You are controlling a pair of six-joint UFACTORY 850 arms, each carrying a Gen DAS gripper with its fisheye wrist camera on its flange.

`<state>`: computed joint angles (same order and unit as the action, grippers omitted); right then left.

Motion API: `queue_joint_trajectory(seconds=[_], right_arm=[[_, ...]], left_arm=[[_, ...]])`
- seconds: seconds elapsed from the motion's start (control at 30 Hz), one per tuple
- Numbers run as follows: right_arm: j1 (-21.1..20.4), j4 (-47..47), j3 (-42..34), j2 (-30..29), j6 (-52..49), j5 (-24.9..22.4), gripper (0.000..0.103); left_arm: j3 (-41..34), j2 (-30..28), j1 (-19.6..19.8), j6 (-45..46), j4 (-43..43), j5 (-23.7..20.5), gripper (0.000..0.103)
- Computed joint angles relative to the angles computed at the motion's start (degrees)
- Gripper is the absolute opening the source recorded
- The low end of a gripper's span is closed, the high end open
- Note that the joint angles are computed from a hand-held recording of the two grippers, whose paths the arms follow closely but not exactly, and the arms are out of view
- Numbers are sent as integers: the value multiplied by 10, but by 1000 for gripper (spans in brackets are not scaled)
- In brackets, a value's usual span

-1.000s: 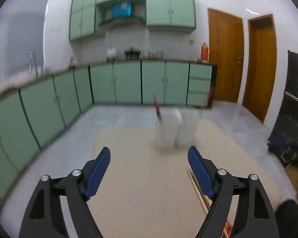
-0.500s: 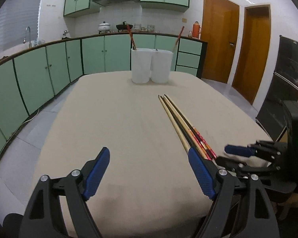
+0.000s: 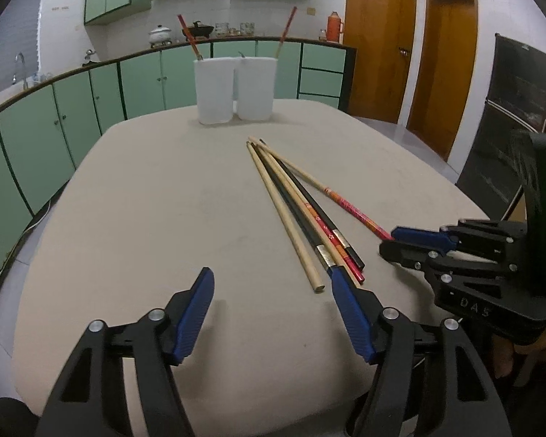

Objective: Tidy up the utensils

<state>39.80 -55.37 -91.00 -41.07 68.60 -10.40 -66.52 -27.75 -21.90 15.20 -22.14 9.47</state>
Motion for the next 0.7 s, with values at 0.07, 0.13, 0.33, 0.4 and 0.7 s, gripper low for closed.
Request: queue_joint_trajectory(seconds=[0.07,0.13,0.33,0.4,0.7], right_arm=[[-2,18,-11,-7,-16,-8,6],[-3,1,-16,-10,20,-22,5],[-1,-126,12,6,220,-77,5],[-1,-129,19,9,224,-75,5],[-3,-139,17,7,229,-67,5]], left_arm=[[-7,-6,-1,27,-26,-6,62],[-13,-12,-2,30,-29,-11,58],[-20,-23,-9,80,-84,-6,52],[-25,-29,-12,108,-113,1,51],[-20,-32,-20,232,-260,60,7]])
